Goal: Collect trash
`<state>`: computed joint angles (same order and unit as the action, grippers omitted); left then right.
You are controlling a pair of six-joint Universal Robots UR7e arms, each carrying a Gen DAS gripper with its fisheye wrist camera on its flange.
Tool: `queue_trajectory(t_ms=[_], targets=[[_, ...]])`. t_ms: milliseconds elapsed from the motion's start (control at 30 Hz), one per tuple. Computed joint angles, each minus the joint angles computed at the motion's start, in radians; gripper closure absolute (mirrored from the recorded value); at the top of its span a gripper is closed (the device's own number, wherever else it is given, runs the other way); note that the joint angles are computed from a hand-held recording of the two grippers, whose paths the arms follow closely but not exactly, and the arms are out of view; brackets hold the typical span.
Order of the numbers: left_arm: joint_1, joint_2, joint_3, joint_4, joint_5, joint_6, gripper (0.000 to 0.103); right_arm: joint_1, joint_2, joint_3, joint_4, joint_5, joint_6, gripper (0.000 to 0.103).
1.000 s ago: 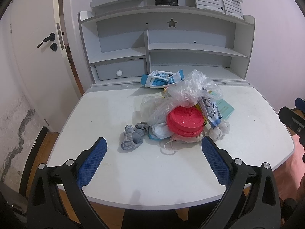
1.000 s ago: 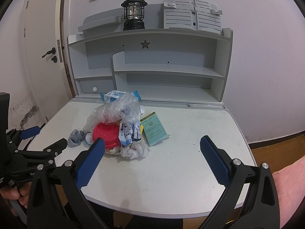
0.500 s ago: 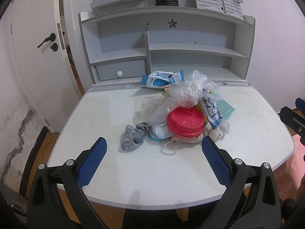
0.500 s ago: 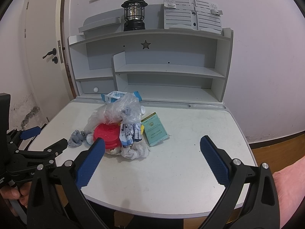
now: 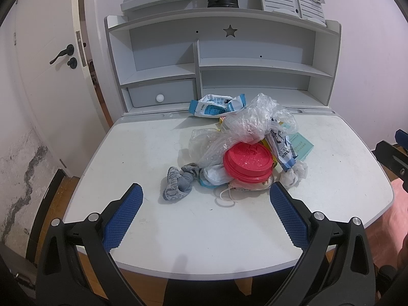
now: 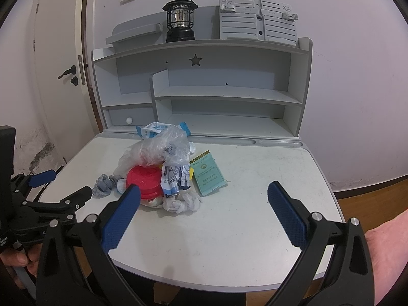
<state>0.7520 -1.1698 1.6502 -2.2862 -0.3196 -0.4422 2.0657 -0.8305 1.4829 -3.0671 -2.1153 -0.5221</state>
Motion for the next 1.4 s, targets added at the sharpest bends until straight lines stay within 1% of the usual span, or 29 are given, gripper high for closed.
queue_trajectory(t_ms=[1400], targets=[[0.002,-0.007,-0.004,0.032,-0.004,-0.021,0.006,-0.001,0.001,-0.001,0.001,0.010,0.003,0.007]])
